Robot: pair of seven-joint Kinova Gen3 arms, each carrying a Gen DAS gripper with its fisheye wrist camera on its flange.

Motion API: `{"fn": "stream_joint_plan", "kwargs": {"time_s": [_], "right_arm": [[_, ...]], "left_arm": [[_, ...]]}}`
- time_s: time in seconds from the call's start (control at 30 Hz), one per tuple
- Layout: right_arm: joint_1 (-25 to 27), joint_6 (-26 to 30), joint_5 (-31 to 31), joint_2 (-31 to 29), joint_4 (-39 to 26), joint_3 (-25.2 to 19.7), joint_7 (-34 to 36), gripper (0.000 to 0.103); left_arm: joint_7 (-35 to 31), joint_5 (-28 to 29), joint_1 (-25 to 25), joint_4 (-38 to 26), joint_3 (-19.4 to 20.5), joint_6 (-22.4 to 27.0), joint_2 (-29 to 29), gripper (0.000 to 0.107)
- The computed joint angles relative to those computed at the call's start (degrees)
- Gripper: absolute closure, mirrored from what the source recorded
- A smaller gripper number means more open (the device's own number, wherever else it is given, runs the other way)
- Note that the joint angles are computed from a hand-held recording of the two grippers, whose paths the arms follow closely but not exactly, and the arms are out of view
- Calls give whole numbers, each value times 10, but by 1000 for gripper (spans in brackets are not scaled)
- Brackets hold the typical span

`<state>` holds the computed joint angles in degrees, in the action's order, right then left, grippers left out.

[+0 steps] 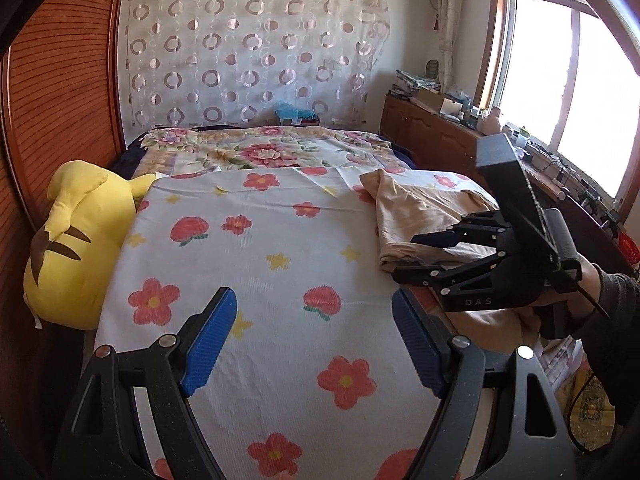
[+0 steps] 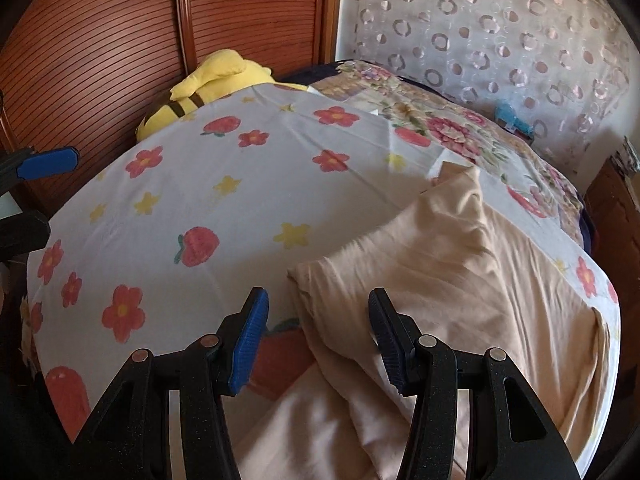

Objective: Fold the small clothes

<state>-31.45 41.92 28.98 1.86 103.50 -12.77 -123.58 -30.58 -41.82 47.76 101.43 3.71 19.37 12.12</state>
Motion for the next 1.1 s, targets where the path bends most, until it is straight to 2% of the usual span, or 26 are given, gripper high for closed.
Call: {"fn": "stream_joint_plan", "kwargs": {"time_s": [0.1,0.17,0.2,0.23,0.27,0.3,0.33,0.47,0.53,0.7,0.8,0.9,0.97,1.03,1.1], "right_arm": [[-20,32,16,33,-25,12,0,49],[-9,23,6,37,-30,10,12,49],[-6,22,0,37,-32,11,18,56],[-9,20,4,37,-32,17,16,78],[-11,21,7,37,-31,19,10,91],[-13,18,9,32,-26,26,6,97],[-4,5,6,23,-18,24,5,98],[22,-21,17,-35,9,23,-18,99],[49,-15,32,-70,17,18,-41,99],[122,16,31,-126,5,29,-41,99],[168,42,47,-121,-10,23,-58,99],[200,71,89,-92,-26,6,-107,99],[199,102,120,-62,-41,-1,-143,99],[182,126,126,-42,-50,8,-155,86],[165,126,130,-42,-43,17,-164,82]], "left_arm": [[-17,15,-10,5,6,-8,-2,27],[-20,19,-11,7,4,-13,-2,27],[-24,23,-12,7,5,-13,-2,27],[-25,25,-11,6,4,-13,-1,27],[-25,26,-9,6,2,-12,-1,27],[-27,27,-8,6,3,-13,0,27],[-29,28,-6,6,2,-13,0,27],[-58,50,-15,5,13,-19,2,27],[-72,59,-13,1,14,-21,4,27],[-103,90,-10,-6,16,-31,10,27],[-120,103,-2,-13,13,-29,15,27],[-136,115,3,-20,12,-25,20,27],[-146,125,4,-23,14,-23,23,27],[-163,141,1,-28,22,-22,27,27],[-176,150,6,-33,23,-20,33,27]]}}
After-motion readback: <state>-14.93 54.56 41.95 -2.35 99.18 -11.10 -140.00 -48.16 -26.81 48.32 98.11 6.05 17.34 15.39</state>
